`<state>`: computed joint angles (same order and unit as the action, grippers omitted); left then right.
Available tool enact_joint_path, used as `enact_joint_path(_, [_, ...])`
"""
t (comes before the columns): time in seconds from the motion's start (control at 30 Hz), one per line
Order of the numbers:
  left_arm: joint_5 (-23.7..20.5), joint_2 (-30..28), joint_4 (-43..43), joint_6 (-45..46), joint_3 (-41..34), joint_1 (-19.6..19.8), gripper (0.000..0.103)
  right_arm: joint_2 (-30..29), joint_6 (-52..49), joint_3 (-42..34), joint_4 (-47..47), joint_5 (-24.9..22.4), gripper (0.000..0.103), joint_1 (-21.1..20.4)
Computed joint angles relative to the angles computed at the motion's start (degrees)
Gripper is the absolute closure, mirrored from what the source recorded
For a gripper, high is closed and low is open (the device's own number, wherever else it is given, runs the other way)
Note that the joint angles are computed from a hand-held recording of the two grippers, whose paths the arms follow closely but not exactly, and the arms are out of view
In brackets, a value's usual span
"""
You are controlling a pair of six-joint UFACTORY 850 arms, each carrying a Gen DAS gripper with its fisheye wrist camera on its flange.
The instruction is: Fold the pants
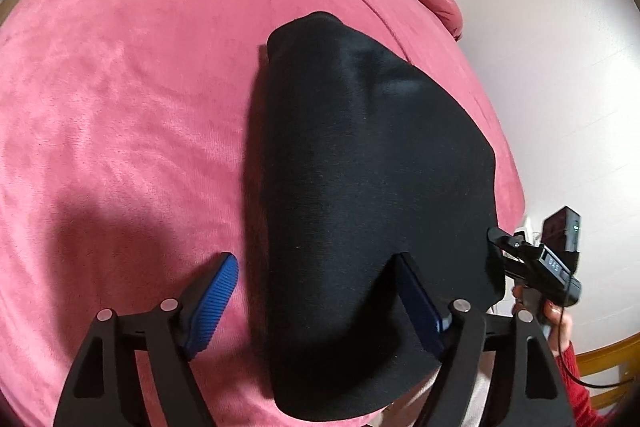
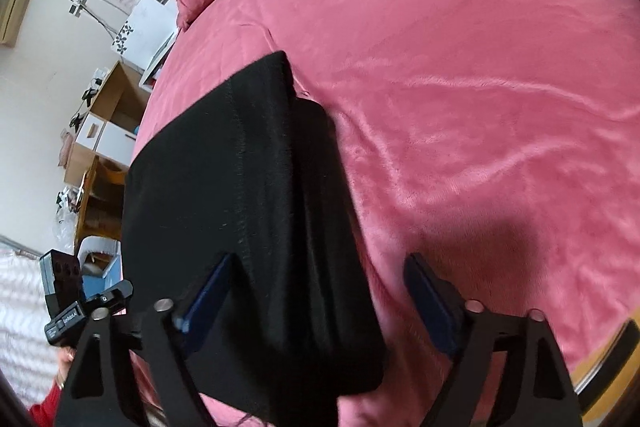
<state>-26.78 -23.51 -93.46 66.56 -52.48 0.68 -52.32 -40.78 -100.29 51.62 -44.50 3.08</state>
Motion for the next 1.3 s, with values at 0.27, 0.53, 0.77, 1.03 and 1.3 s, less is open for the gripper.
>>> enact_joint_path(0.27, [-2.7, -2.4, 4.4, -2.0, -2.5, 1.2, 0.015, -3.7, -1.1, -3.1, 2.7, -5.9, 0.005, -1.1])
enact_joint_path(0.53, [-3.7, -4.4, 1.1, 1.7, -4.2, -0.8, 0.012, -3.4, -7.7, -1.3, 6.6, -5.5, 0.006, 0.1])
enact_joint_path(0.77, [-3.2, -4.4, -2.6, 7.7, -3.2, -1.5, 0.012, -4.5, -8.5, -2.5, 7.5, -4.7, 0.006, 0.6])
enact_joint_path(1.03, [-3.5, -5.3, 1.4, 4.4, -4.5, -1.0, 0.009, -6.6, -10.7, -5.2, 8.3, -9.7, 0.005, -1.0])
enact_joint_path(1.3, [1.4, -6.0, 3.6, -1.1, -6.4, -3.7, 0.010, -3.0, -8.3, -0.4, 7.1, -1.9, 0.010, 1.3])
